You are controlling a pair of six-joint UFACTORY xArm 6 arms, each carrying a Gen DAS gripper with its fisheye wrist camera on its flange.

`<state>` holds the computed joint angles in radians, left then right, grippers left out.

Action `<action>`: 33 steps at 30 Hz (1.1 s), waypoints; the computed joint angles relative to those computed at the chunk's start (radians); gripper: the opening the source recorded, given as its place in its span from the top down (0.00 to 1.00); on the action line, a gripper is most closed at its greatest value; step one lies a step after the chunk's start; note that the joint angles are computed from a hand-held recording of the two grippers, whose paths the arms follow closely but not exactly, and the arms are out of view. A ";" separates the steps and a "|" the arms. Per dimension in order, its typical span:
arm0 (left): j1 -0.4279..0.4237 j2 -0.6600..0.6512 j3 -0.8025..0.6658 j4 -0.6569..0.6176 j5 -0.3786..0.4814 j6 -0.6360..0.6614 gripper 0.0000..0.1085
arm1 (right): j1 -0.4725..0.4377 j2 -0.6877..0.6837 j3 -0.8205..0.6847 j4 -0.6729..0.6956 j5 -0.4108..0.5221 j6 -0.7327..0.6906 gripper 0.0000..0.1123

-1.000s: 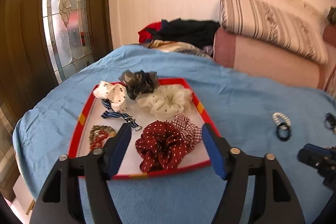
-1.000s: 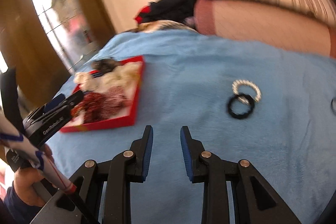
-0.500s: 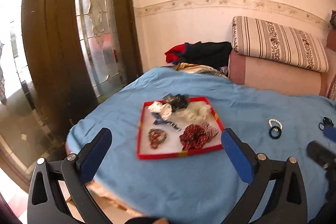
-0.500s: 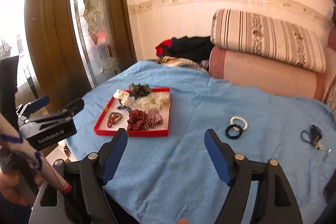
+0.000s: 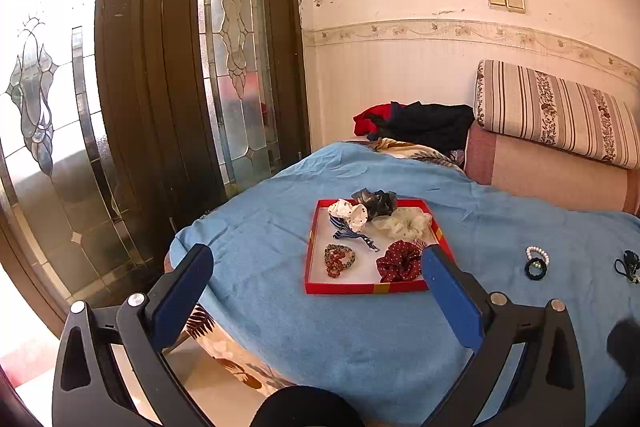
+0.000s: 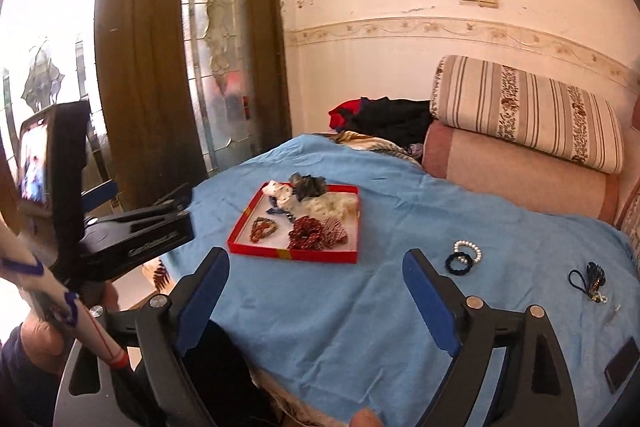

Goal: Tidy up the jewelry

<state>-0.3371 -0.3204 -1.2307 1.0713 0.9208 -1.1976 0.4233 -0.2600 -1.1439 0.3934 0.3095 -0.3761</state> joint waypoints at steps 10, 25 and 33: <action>0.054 0.071 -0.040 -0.109 -0.020 0.023 0.05 | 0.000 0.012 -0.007 -0.139 0.015 0.093 0.18; 0.092 0.126 -0.056 -0.135 -0.054 0.060 0.05 | -0.007 0.114 -0.090 -0.186 0.061 0.151 0.18; 0.104 0.121 -0.044 -0.134 -0.054 0.057 0.05 | 0.000 0.127 -0.098 -0.201 0.065 0.151 0.18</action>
<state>-0.2326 -0.1994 -1.2751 0.9377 0.8664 -1.1404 0.4230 -0.1328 -1.2422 0.1924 0.3744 -0.2246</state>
